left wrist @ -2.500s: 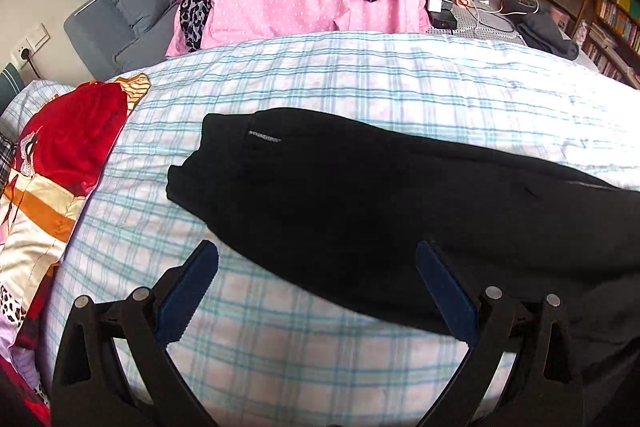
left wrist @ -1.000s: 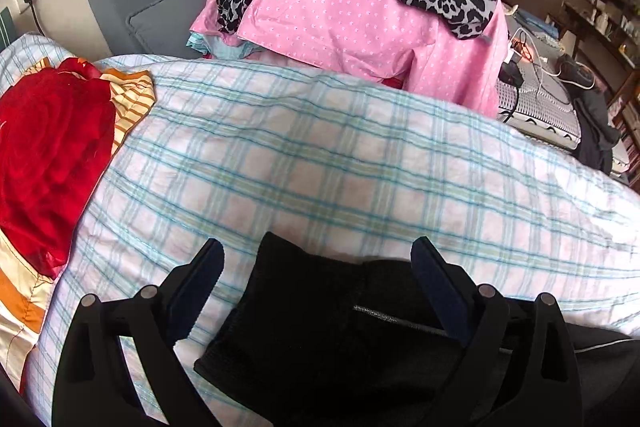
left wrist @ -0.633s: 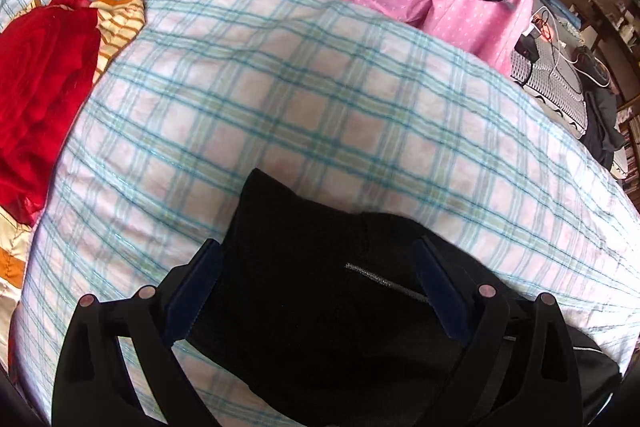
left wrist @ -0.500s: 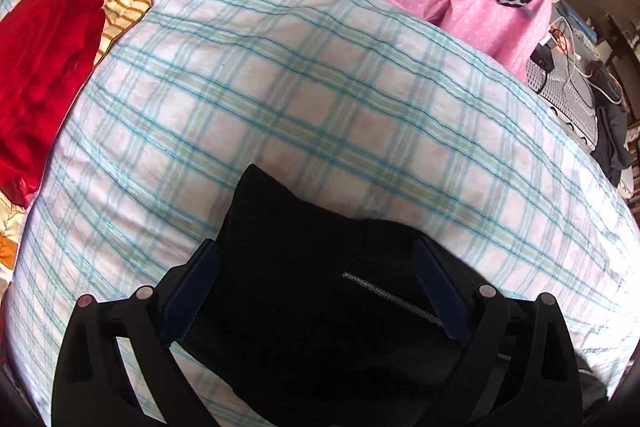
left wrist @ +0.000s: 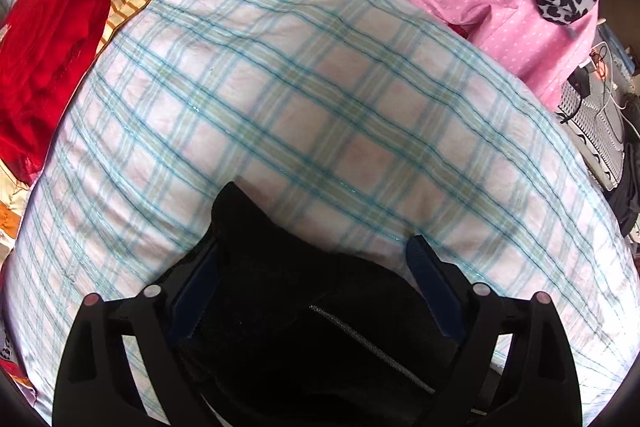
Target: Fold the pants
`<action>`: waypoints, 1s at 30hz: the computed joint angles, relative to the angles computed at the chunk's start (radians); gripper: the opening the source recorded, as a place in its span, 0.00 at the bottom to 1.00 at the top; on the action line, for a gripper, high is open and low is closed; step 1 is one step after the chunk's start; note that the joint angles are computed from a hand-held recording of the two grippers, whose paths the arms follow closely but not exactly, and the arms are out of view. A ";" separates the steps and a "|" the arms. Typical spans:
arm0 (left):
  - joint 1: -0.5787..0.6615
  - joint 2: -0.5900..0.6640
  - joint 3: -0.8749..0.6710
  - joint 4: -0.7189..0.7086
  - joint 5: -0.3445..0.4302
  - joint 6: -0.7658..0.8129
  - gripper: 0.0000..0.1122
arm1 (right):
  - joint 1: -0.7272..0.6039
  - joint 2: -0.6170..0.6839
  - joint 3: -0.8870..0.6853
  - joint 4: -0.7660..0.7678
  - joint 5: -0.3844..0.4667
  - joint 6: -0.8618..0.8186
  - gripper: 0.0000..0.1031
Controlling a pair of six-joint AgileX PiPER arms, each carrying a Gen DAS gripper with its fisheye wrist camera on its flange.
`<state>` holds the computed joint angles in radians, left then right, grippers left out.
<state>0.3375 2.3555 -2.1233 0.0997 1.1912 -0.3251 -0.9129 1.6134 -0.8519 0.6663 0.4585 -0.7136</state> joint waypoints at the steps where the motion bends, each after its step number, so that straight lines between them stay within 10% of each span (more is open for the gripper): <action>1: -0.005 -0.011 0.013 -0.005 -0.015 0.015 0.63 | -0.003 -0.003 -0.001 0.001 0.004 -0.001 0.40; 7: 0.089 -0.132 0.152 -0.190 -0.041 0.166 0.19 | -0.048 -0.043 -0.001 0.001 0.050 -0.006 0.35; 16: 0.225 -0.352 0.394 -0.455 -0.077 0.359 0.16 | -0.168 -0.087 -0.050 -0.014 0.240 -0.007 0.29; 22: 0.242 -0.411 0.445 -0.471 -0.070 0.398 0.16 | -0.126 -0.051 -0.106 -0.054 0.285 0.093 0.57; 28: 0.246 -0.405 0.428 -0.475 -0.061 0.402 0.16 | -0.055 0.089 -0.211 -0.133 0.295 0.252 0.57; 30: 0.247 -0.410 0.430 -0.477 -0.058 0.407 0.16 | -0.059 0.130 -0.239 -0.066 0.330 0.207 0.40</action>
